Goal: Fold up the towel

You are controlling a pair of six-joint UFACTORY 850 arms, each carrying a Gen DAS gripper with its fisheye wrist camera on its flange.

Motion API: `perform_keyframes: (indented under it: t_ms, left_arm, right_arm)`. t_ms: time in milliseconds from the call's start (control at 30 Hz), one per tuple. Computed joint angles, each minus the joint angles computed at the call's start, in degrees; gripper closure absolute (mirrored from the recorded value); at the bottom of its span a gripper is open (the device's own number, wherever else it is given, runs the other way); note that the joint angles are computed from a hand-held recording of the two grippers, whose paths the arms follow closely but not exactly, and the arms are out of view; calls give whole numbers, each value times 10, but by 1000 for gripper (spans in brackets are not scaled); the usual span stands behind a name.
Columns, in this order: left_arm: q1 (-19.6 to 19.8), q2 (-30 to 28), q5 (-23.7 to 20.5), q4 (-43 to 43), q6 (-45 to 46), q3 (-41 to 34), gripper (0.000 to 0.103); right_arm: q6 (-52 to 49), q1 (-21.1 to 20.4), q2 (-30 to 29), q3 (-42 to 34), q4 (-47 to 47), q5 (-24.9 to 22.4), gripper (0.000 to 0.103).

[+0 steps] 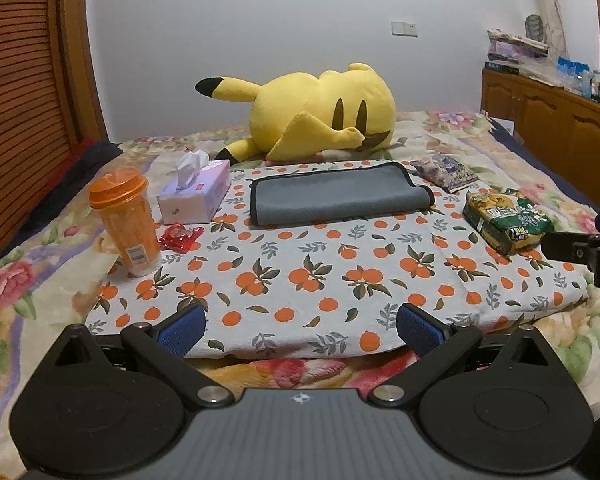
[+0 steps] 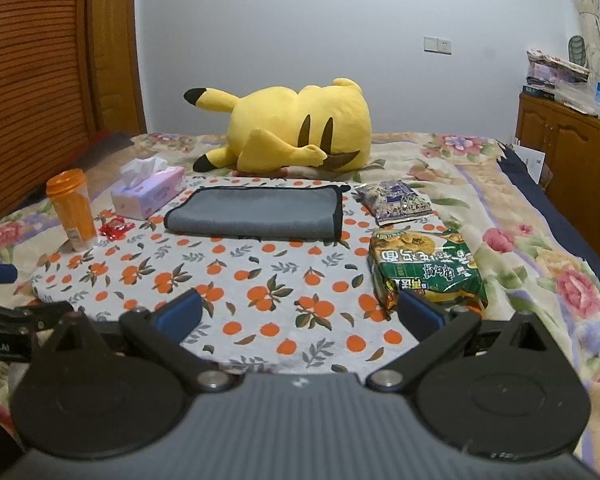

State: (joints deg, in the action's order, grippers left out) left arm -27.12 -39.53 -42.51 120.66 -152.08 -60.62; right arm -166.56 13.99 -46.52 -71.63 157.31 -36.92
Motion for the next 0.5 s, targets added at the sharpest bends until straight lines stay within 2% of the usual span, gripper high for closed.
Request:
perform_keyframes:
  t_ms: [500]
  left_arm:
    - [-8, 8, -50, 33, -43, 20, 0]
  right_arm:
    - [-6, -4, 3, 11, 19, -30, 0]
